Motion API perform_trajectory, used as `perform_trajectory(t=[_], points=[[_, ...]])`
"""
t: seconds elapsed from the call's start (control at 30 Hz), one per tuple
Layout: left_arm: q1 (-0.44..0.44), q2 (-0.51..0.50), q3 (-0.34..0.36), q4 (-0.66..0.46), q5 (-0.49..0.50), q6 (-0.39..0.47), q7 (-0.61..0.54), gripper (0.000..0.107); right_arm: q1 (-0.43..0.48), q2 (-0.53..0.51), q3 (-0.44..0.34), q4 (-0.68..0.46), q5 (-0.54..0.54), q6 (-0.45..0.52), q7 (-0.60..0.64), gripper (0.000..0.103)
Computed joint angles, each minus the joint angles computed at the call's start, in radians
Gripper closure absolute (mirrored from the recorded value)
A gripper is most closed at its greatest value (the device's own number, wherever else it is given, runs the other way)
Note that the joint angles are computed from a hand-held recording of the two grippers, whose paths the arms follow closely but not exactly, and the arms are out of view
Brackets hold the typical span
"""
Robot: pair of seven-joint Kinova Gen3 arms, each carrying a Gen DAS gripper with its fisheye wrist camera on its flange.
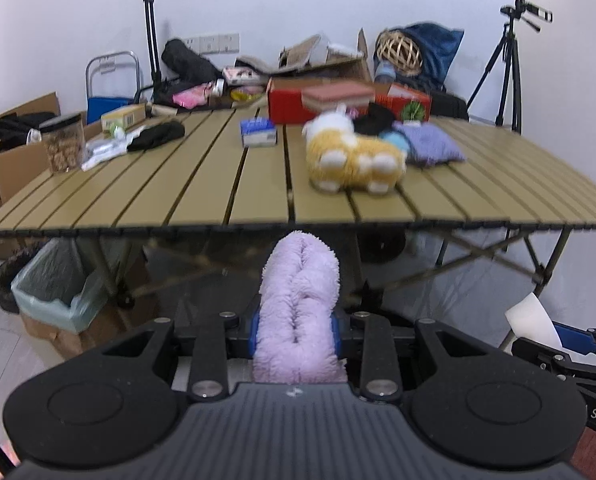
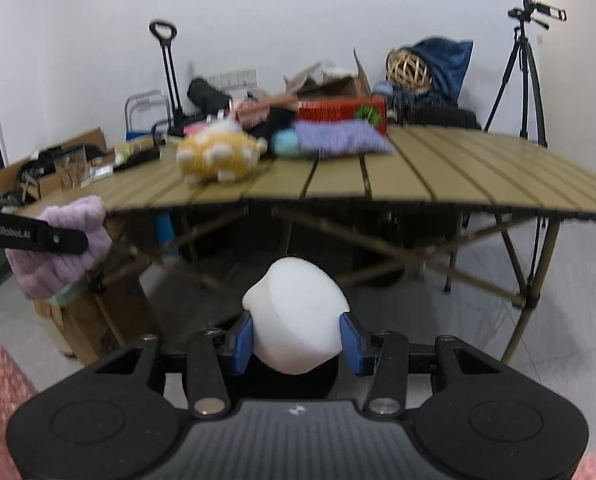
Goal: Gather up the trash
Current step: 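Carry the scrunchie and foam roll down toward the black trash bin with both tools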
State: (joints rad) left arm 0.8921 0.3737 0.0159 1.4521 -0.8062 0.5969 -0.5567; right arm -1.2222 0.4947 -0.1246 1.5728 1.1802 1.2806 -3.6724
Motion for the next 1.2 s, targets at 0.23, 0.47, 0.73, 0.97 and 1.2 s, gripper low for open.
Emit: perform_trajectory(t=[0.23, 0.47, 0.73, 0.97, 1.2], points=[[-0.042, 0.014, 0.047, 0.006, 0.110, 0.068, -0.104, 0.076, 0.012, 0.015, -0.014, -0.011, -0.101, -0.048, 0.021, 0.059], [-0.083, 0.055, 0.072, -0.019, 0.237, 0.129, -0.218, 0.076, 0.014, 0.027, 0.001, -0.021, -0.186, -0.064, 0.048, 0.059], [-0.106, 0.100, 0.073, -0.060, 0.347, 0.182, -0.309, 0.076, 0.037, 0.031, 0.016, -0.006, -0.256, -0.099, 0.054, 0.059], [-0.109, 0.154, 0.070, -0.121, 0.398, 0.218, -0.366, 0.076, 0.050, 0.037, 0.026, 0.004, -0.273, -0.129, 0.066, 0.059], [-0.121, 0.225, 0.073, -0.216, 0.466, 0.265, -0.438, 0.076, 0.068, 0.045, 0.036, 0.004, -0.301, -0.140, 0.075, 0.059]])
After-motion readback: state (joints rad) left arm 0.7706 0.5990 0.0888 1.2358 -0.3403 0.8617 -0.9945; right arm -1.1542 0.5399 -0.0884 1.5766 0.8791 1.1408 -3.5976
